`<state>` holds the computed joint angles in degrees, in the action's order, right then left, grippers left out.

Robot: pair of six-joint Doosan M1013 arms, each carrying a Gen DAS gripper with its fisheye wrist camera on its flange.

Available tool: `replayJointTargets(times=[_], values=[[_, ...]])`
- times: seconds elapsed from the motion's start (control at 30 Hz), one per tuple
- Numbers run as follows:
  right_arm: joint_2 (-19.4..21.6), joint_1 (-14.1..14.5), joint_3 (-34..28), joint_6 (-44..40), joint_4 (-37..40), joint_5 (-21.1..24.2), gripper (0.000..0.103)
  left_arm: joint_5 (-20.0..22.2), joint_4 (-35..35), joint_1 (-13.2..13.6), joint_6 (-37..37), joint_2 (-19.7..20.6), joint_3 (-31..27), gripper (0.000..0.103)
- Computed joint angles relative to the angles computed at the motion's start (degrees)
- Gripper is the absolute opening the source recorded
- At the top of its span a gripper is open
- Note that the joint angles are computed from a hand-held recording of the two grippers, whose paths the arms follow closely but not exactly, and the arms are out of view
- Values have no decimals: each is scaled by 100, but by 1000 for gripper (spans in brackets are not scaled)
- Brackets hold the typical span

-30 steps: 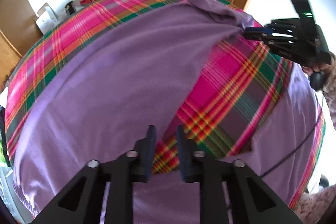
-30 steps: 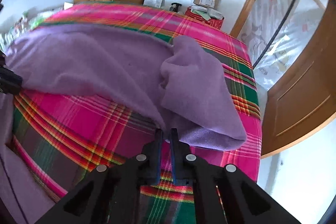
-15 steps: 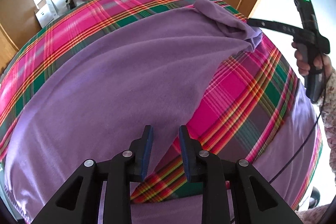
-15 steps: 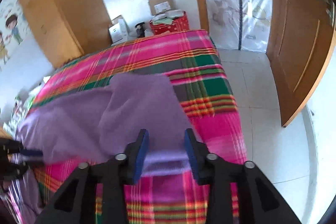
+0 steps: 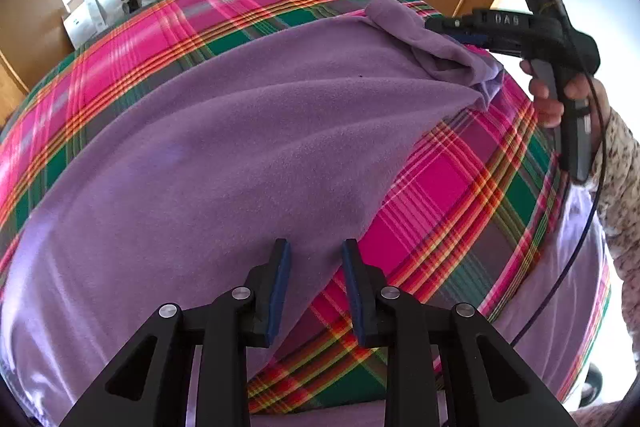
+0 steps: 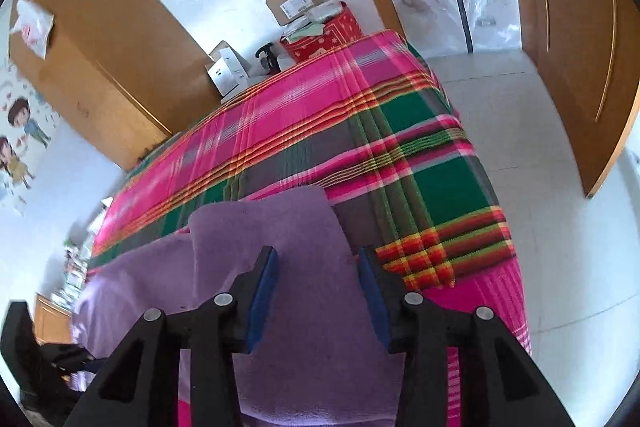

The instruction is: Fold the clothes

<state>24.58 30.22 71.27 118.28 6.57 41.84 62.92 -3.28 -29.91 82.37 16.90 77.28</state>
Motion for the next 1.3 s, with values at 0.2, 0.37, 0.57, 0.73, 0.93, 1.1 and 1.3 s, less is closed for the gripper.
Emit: replayJointTargets(times=[0.2,0.37,0.57,0.73,0.93,1.1,1.3], values=[[-5,166,-61,358,-880,109,6,48,92,-44,-111,23,-44,30],[-258,242,234,1854,-2212,-230,6,53,84,-40,-153,31,-57,30],[-416,368,429,3662,-4080,265,6,49,140,-63,-215,35,-65,30],[-472,293,569,4524,-4558,733,6,52,180,-80,-192,25,-55,30],[-316,150,440,4357,-3873,1233,6,44,468,-178,-152,-11,-22,30],[-292,117,483,4700,-3938,1174,7,31,737,-263,-34,-39,15,30],[-579,55,815,5551,-4280,895,6,-22,480,-164,58,-24,6,30]])
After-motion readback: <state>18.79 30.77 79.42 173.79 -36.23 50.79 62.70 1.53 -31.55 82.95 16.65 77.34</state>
